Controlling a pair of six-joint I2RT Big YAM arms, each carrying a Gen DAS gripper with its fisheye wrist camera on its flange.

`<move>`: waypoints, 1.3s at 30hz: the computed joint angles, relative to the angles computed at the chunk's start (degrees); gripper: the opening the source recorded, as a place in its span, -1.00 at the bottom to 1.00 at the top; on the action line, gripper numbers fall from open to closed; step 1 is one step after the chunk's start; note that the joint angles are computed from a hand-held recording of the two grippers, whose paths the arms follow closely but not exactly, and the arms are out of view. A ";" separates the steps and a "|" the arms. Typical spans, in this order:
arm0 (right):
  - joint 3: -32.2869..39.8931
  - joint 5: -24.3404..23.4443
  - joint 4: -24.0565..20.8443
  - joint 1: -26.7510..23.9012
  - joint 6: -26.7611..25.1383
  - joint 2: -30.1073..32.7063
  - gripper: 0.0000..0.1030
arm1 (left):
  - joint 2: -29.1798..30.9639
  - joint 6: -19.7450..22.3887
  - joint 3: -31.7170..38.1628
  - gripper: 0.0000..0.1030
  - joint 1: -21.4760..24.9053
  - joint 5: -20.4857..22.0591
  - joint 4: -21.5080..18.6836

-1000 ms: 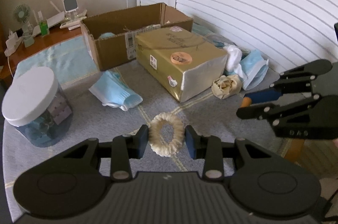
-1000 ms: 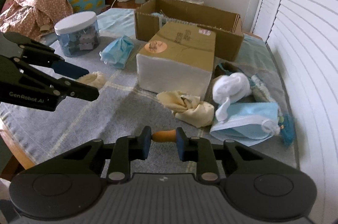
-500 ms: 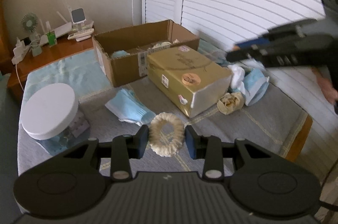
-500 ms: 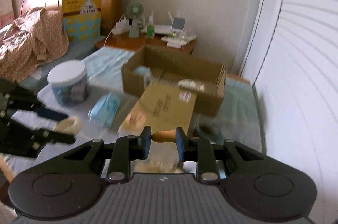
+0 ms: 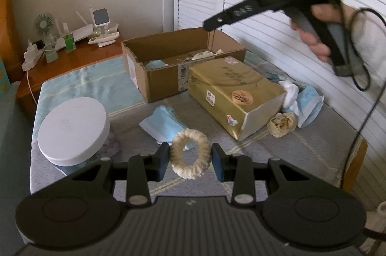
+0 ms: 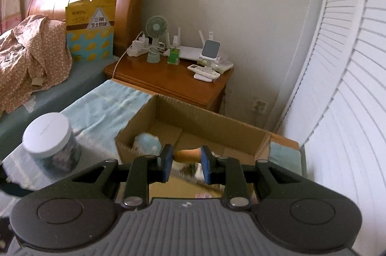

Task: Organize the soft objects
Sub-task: 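Carry the ring with the left tool while the right tool drops the earplug into the box, then open the left tool over the cardboard box to drop the ring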

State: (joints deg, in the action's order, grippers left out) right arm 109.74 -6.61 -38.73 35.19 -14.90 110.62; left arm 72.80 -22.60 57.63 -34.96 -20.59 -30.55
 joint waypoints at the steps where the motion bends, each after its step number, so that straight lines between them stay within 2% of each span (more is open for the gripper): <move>1: 1.52 -0.01 -0.53 0.16 -0.01 1.13 -0.44 | 0.02 -0.01 -0.01 -0.30 0.16 0.08 -0.02; 4: 5.86 -0.08 -2.15 0.57 -0.46 4.36 -0.39 | 0.05 -0.26 -0.13 -0.29 0.61 0.22 -0.08; 6: 8.49 0.02 -3.95 0.71 -0.53 6.26 -0.13 | 0.08 -0.44 -0.16 -0.30 0.78 0.15 -0.23; 8: 8.18 0.18 -3.80 0.76 0.15 6.41 0.21 | 0.10 -0.58 -0.20 -0.30 0.91 0.09 -0.30; 9: 7.33 0.33 -3.52 0.77 0.46 5.98 0.30 | 0.07 -0.63 -0.20 -0.30 0.96 0.04 -0.38; 11: 4.06 0.35 -1.77 0.65 1.47 4.16 0.72 | 0.06 -0.73 -0.17 -0.30 1.00 -0.03 -0.56; 13: 0.08 0.78 0.59 0.49 2.65 1.75 0.96 | 0.18 -0.64 0.00 -0.30 1.00 -0.10 -0.73; 22: -16.20 1.96 5.77 -0.08 6.75 -9.61 1.00 | 1.18 -0.35 1.98 -0.30 1.50 1.35 -1.65; 28: -25.26 4.00 9.06 0.31 8.33 -15.89 1.00 | 2.93 2.86 6.14 -0.30 2.81 1.73 -2.65; 35: -31.69 5.66 11.56 0.01 9.09 -20.30 1.00 | 9.78 9.22 16.26 -0.29 6.27 1.28 -2.90; 39: -33.56 6.35 12.47 -0.30 8.99 -21.67 1.00 | 16.31 10.47 24.34 -0.29 9.14 1.51 -4.51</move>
